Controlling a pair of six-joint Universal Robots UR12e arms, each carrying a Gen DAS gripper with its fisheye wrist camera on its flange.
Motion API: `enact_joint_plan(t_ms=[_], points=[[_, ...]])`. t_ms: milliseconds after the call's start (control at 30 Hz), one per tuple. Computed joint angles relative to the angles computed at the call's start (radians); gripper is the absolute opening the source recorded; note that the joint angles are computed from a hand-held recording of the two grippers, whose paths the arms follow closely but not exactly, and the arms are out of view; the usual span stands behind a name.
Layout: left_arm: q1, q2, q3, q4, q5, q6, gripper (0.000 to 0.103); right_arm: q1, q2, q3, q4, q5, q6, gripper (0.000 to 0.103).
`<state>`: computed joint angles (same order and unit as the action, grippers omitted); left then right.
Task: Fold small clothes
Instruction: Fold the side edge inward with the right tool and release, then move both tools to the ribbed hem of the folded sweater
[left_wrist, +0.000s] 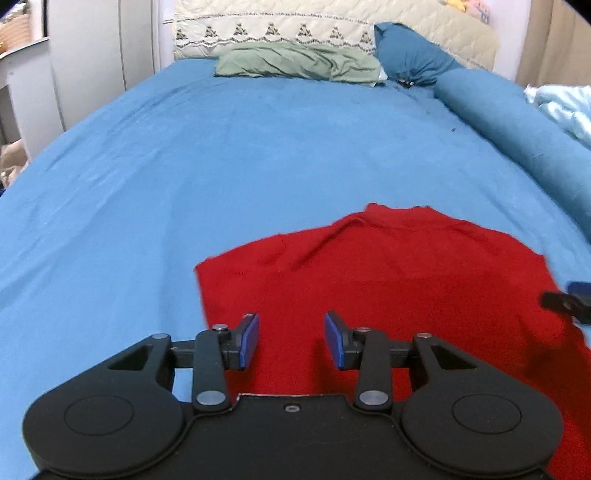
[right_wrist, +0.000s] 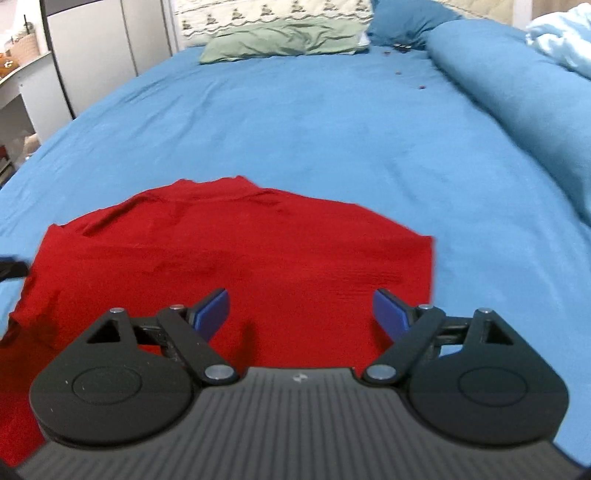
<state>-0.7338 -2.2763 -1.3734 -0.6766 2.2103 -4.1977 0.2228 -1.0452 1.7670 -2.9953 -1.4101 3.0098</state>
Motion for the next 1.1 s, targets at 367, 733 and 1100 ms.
enact_joint_plan(t_ms=[367, 733, 1100], points=[[0.054, -0.009, -0.029, 0.012, -0.006, 0.011, 0.050, -0.022, 0.024, 0.000, 0.065, 0.000, -0.010, 0.100], [-0.017, 0.004, -0.075, -0.013, -0.055, -0.052, 0.061, -0.025, -0.006, 0.046, 0.066, 0.030, -0.046, 0.101], [-0.071, 0.069, -0.080, -0.116, 0.052, -0.145, 0.074, -0.072, -0.072, 0.093, 0.001, 0.105, 0.023, 0.103]])
